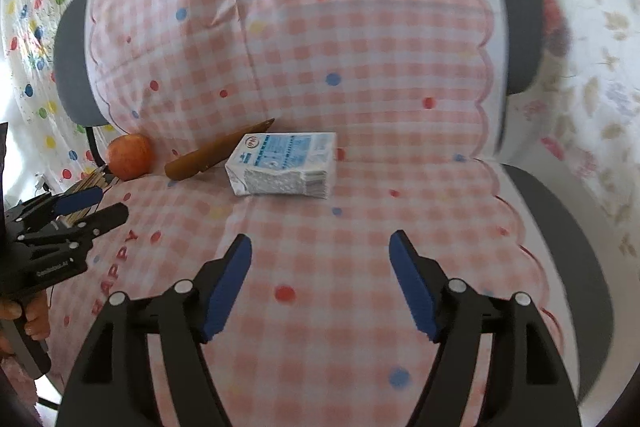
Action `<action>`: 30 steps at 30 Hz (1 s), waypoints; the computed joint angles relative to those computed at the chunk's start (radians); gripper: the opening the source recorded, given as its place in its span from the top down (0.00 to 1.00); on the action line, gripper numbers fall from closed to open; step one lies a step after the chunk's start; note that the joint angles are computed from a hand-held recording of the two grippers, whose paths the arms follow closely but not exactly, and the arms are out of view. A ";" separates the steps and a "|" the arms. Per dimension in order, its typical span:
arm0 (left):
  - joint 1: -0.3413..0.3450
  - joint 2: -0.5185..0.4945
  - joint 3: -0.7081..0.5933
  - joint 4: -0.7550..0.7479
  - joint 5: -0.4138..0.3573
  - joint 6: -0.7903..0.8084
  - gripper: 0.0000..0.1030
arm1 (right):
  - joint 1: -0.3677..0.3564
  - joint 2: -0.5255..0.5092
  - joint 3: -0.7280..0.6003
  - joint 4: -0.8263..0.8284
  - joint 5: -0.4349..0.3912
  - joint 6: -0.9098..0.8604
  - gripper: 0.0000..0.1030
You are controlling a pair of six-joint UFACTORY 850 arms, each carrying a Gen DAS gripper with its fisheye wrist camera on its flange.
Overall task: Collect trash
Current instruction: 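Move both open tools back toward the brown cone and milk carton, then close the left tool on the brown paper cone and lift it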
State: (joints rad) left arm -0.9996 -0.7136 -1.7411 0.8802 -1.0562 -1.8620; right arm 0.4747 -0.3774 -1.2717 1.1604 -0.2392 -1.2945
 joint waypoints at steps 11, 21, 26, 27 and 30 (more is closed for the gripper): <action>0.102 -0.034 -0.010 0.017 0.075 0.094 0.39 | 0.033 -0.148 -0.183 -0.272 -0.057 0.305 0.33; 0.157 -0.152 -0.181 -0.112 0.059 0.383 0.60 | 0.028 -0.223 -0.294 -0.382 -0.125 0.464 0.38; 0.139 -0.121 -0.146 -0.077 0.080 0.315 0.69 | 0.012 -0.206 -0.273 -0.365 -0.140 0.435 0.38; 0.128 -0.110 -0.136 -0.062 0.076 0.284 0.71 | 0.007 -0.202 -0.269 -0.370 -0.144 0.429 0.38; 0.087 -0.073 -0.097 -0.019 0.050 0.166 0.77 | 0.004 -0.189 -0.251 -0.373 -0.143 0.410 0.38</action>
